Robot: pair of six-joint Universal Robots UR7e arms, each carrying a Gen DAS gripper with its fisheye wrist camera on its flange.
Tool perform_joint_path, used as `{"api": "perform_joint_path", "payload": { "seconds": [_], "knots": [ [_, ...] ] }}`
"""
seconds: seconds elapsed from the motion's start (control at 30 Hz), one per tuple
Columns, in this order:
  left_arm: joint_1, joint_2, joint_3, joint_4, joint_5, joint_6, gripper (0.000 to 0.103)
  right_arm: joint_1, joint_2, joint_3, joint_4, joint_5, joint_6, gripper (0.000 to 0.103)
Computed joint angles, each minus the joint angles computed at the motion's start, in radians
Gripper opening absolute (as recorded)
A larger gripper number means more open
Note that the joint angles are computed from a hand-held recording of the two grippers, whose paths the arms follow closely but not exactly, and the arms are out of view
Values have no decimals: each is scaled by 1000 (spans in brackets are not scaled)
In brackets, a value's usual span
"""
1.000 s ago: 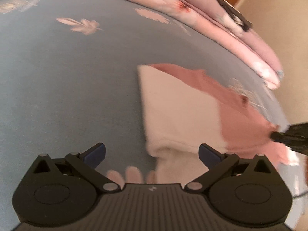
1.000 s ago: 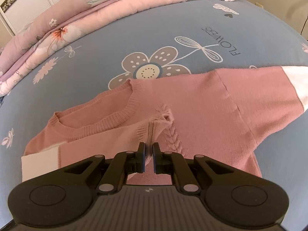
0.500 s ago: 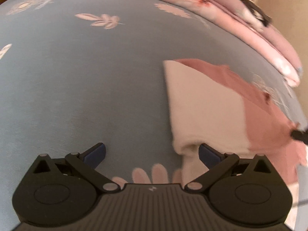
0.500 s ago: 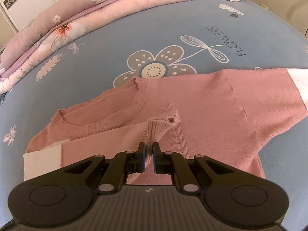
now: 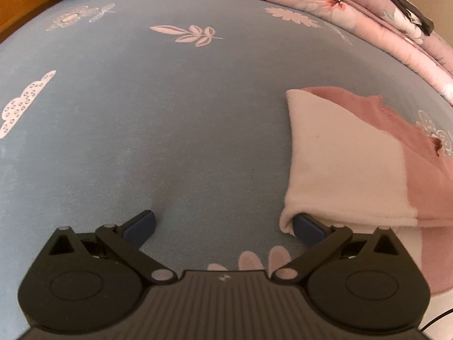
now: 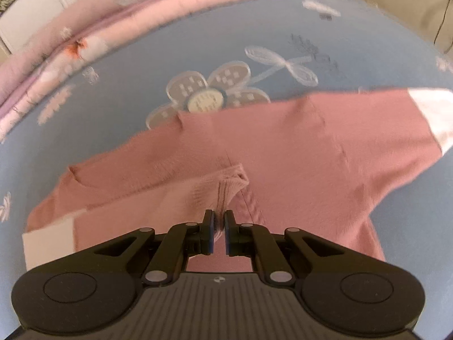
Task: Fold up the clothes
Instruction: 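Lay the held cuff onto the sweater front with the right gripper, then open the right gripper and release the cuff on the sweater front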
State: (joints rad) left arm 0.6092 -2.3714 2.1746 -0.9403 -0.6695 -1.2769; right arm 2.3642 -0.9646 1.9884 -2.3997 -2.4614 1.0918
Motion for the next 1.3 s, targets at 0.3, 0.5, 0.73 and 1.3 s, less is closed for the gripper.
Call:
{"api": "perform_joint_path", "payload": {
  "seconds": [0.3, 0.5, 0.73, 1.3],
  "knots": [
    [31, -51, 3, -165, -51, 93, 102, -22, -13, 70, -129, 39, 40, 18],
    [46, -33, 18, -181, -34, 140, 102, -62, -20, 126, -278, 91, 58, 8],
    [41, -29, 21, -156, -27, 146, 102, -28, -32, 112, -238, 14, 62, 8],
    [100, -3, 8, -369, -77, 343, 102, -52, -27, 99, -132, 40, 76, 9]
  ]
}}
